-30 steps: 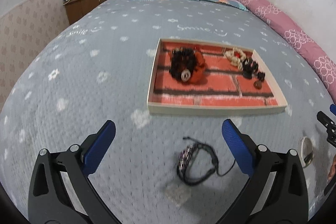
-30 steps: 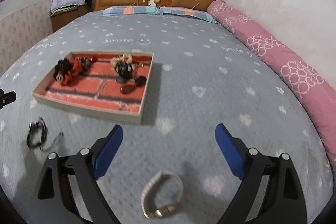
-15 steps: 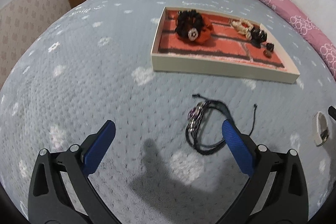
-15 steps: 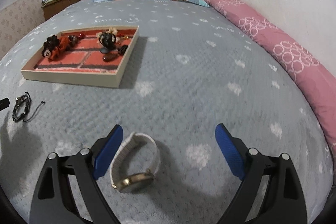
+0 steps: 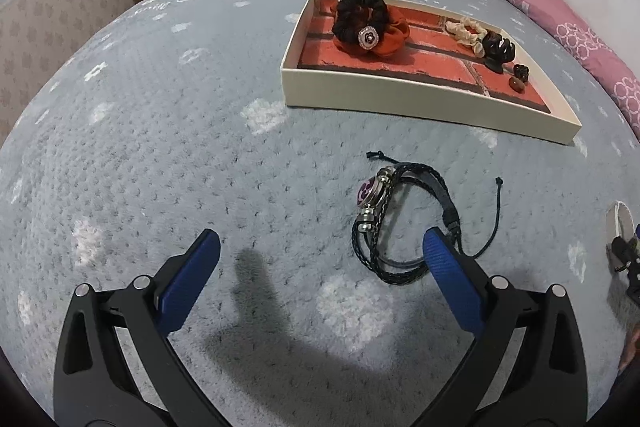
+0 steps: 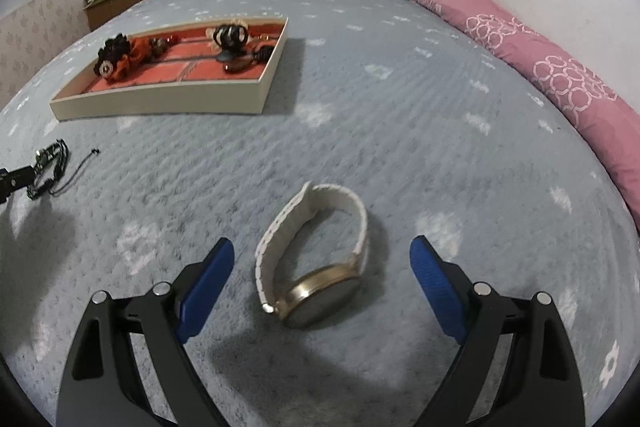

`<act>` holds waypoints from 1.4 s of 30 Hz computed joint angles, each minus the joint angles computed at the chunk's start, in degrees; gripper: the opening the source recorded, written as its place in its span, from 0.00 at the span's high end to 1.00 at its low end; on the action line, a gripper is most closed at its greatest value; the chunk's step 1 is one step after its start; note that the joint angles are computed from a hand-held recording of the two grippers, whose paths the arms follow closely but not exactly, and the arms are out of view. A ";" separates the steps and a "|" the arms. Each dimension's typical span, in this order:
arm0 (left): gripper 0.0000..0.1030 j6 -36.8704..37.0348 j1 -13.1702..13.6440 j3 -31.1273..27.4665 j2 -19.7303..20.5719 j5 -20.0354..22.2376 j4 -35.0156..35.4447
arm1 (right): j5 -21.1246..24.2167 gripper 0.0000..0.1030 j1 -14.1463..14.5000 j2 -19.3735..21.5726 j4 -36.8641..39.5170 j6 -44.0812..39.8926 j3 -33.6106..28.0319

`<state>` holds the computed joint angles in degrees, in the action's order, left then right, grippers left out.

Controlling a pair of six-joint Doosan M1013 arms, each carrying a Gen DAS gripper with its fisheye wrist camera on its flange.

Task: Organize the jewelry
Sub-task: 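Move left tool over braided bracelet while right tool moves over white watch, then grasp the braided leather bracelet with left tool while right tool grasps white watch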

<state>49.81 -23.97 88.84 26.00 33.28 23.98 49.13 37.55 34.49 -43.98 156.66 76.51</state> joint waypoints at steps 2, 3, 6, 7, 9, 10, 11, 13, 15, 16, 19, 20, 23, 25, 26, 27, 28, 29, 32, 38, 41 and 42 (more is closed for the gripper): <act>0.05 0.20 0.09 -0.14 0.23 -0.21 -0.36 | 0.82 0.15 -0.08 0.43 0.49 -0.53 -0.59; 0.05 0.26 0.10 -0.26 0.38 -0.19 -0.44 | 0.97 0.15 -0.17 0.53 0.69 -0.40 -0.71; 0.05 1.25 0.12 -0.80 0.96 -0.14 -0.98 | 0.49 0.15 -0.58 0.51 1.92 -0.08 -0.57; 0.05 1.15 0.01 -1.00 1.17 -0.15 -0.43 | 0.29 0.15 -0.68 0.50 2.12 -0.01 -0.47; 0.05 0.98 -0.08 -1.10 1.35 -0.40 0.34 | 0.03 0.15 -0.88 0.57 2.59 0.12 -0.41; 0.05 0.72 -0.14 -1.30 1.52 -0.58 0.96 | -0.08 0.15 -0.98 0.64 3.00 -0.04 -0.44; 0.06 0.02 -0.22 -1.50 1.69 -0.45 1.84 | -0.19 0.15 -1.12 0.71 3.57 -0.30 -0.50; 0.08 -0.10 -0.21 -1.99 2.04 -0.21 2.17 | -0.48 0.15 -1.30 0.77 4.13 -0.32 -0.48; 0.18 1.88 0.00 -2.66 2.54 -0.10 0.58 | -0.77 0.15 -1.44 0.77 4.34 -0.13 -0.45; 0.20 2.81 0.09 -2.91 2.75 -0.08 -0.25 | -0.79 0.15 -1.42 0.79 4.22 0.02 -0.44; 0.27 3.39 0.00 -3.08 2.97 -0.79 -0.05 | -0.65 0.16 -1.32 0.92 3.95 0.04 -0.55; 0.30 3.61 -0.03 -3.14 3.04 -0.89 -0.06 | -0.59 0.19 -1.28 0.96 3.92 -0.06 -0.60; 0.40 4.16 -0.02 -3.35 3.21 -1.47 -0.46 | -0.62 0.29 -1.12 0.95 3.37 -0.15 -0.55; 0.46 4.03 -0.02 -3.23 3.16 -2.12 -0.42 | -0.87 0.35 -0.96 0.99 3.13 -0.75 -0.58; 0.52 4.18 -0.04 -3.05 3.07 -2.47 -0.45 | -0.63 0.36 -0.87 1.03 2.92 -0.83 -0.68; 0.60 4.71 -0.08 -2.90 2.98 -2.80 -0.72 | -0.55 0.36 -0.81 1.06 2.81 -0.89 -0.75; 0.63 5.74 -0.08 -2.76 2.89 -3.14 -1.47 | -0.74 0.38 -0.79 1.02 2.77 -0.87 -0.69; 0.68 5.55 -0.21 -2.66 2.83 -3.14 -0.94 | -1.01 0.43 -0.81 0.93 2.77 -0.82 -0.54; 0.81 6.58 -0.48 -2.42 2.64 -3.25 -0.95 | -2.38 0.53 -0.88 0.55 2.88 -1.02 0.02; 0.85 6.56 -0.33 -1.12 1.58 -3.67 -2.07 | -4.69 0.57 -1.06 -0.42 2.33 1.05 1.52; 0.85 6.27 -0.29 -0.08 0.81 -4.05 -1.67 | -5.69 0.63 -1.12 -0.92 1.82 2.26 2.24; 0.85 6.07 -0.29 0.14 0.66 -4.14 -1.40 | -5.84 0.63 -1.07 -1.03 1.52 2.50 2.37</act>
